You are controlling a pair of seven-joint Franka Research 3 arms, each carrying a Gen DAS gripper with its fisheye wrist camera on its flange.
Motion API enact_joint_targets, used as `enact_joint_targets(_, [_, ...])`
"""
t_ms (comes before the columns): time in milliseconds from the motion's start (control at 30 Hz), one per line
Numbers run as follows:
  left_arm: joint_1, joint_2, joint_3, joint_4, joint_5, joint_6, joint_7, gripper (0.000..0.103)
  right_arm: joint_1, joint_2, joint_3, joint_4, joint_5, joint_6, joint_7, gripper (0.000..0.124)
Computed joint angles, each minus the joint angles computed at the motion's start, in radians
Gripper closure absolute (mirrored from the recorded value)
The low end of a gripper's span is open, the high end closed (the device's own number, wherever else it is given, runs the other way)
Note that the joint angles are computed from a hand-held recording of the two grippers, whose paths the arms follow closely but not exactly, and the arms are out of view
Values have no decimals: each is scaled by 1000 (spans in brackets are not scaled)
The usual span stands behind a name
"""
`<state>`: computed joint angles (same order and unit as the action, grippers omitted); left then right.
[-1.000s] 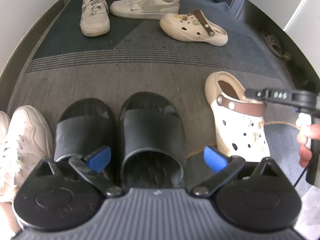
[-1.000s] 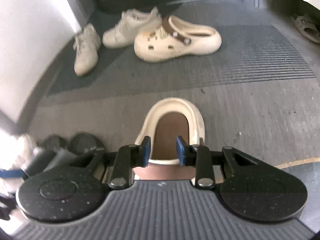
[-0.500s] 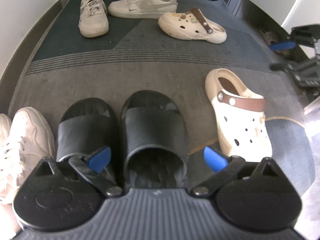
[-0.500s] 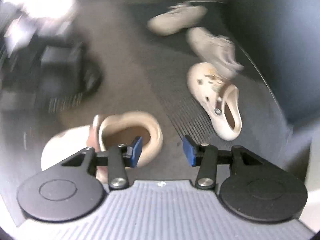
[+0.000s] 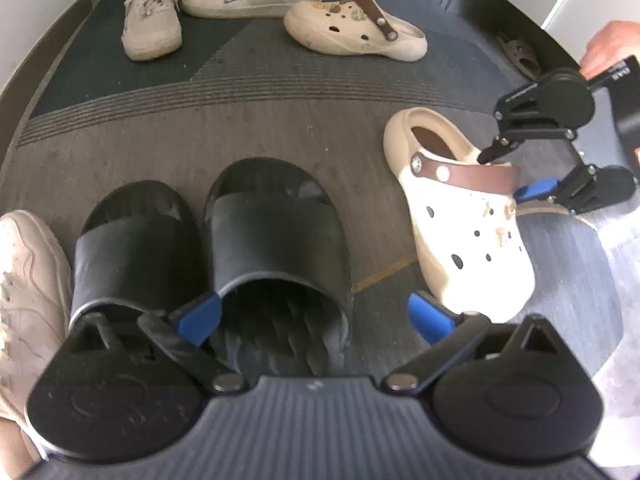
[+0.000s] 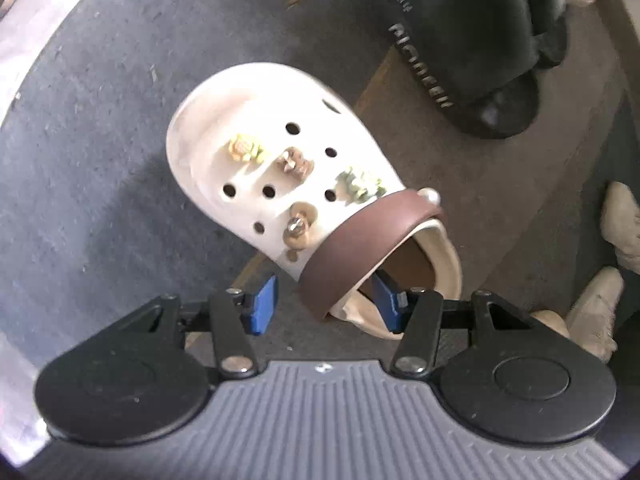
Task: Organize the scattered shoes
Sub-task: 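Lift and carry the cream clog with the right gripper, then lower the cream clog beside the black slides and open the right gripper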
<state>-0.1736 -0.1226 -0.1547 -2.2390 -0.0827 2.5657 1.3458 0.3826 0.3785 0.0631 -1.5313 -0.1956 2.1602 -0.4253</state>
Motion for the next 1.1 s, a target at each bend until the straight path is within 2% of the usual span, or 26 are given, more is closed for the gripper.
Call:
enact_joint_targets(133, [8, 25, -3, 17, 15, -13, -29, 1, -12, 16, 6, 18, -1, -14, -95, 70])
enact_joint_targets(300, [10, 36, -12, 26, 53, -17, -46, 0, -10, 23, 6, 16, 10, -41, -128, 69])
enact_joint_targets(400, [11, 31, -7, 22, 36, -13, -37, 1, 14, 47, -6, 48, -2, -78, -51, 69])
enact_joint_targets(500, [11, 23, -1, 15, 2, 7, -23, 0, 25, 61, -12, 80, -7, -116, 8, 74])
enact_joint_targets(567, [10, 21, -3, 16, 3, 10, -19, 1, 31, 70, -17, 106, -12, -151, 50, 85])
enact_joint_targets(600, [6, 14, -2, 11, -10, 12, -4, 1, 33, 72, -19, 116, -12, -163, 74, 87])
enact_joint_targets(667, [-4, 1, 2, -1, -47, 16, 31, 1, 35, 64, -25, 115, -13, -162, 136, 95])
enact_joint_targets(733, [-14, -8, 7, -5, -88, 14, 70, 1, 36, 35, -28, 84, -11, -147, 217, 96])
enact_joint_targets(867, [-31, -45, 11, -30, -124, 39, 121, 1, 25, -20, -22, 44, 20, -179, 346, 102])
enact_joint_targets(967, [-41, -70, 15, -47, -134, 46, 130, 1, 4, -79, -20, -5, 81, -174, 505, 104])
enact_joint_targets(1100, [-55, -108, 23, -73, -141, 56, 135, 1, -31, -203, -28, -127, 184, -110, 856, 106])
